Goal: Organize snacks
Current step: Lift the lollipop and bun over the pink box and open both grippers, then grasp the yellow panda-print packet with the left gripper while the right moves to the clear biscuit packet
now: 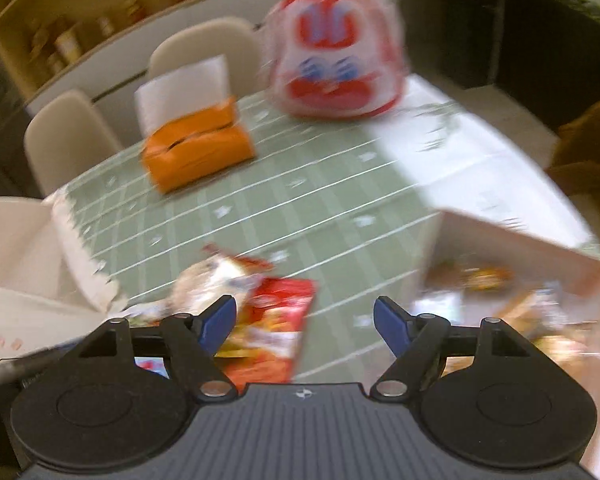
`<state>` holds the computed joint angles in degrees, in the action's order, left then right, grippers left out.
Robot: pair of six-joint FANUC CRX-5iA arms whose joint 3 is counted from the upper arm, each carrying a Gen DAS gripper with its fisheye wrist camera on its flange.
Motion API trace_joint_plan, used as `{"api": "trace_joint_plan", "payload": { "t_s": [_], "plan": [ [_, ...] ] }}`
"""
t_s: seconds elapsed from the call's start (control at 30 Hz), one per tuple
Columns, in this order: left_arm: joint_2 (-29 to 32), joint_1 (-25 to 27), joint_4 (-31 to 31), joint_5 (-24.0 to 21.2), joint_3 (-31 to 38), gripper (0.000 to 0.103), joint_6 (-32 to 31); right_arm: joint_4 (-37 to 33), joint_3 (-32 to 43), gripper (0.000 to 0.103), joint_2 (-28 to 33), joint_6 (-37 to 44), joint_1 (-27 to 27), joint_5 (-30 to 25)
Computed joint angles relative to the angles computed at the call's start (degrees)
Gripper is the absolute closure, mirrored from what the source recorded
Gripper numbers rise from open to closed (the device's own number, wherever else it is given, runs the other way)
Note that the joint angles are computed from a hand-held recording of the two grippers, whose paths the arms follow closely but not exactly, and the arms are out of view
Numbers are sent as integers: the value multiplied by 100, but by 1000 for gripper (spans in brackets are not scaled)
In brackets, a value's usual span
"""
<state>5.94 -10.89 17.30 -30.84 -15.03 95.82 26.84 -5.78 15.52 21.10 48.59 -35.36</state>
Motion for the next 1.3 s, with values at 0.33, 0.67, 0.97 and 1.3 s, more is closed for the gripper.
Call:
{"api": "trace_joint_plan", "payload": {
  "t_s": [0.33, 0.67, 0.97, 1.3],
  "plan": [
    [-220, 295, 981, 306, -747, 63, -827, -2221, 2319, 14, 1698, 979, -226, -541],
    [-254, 383, 1336, 353, -933, 63, -982, -841, 2897, 11, 2281, 1940, 303, -1609],
    [-430, 409, 1634, 257, -1189, 64, -1314, -172, 1283, 17, 1324, 1245, 421, -555],
    [-556, 25, 2559, 328, -1523, 64, -2208, 1048, -1389, 17, -582, -692, 1104, -154]
  ]
}}
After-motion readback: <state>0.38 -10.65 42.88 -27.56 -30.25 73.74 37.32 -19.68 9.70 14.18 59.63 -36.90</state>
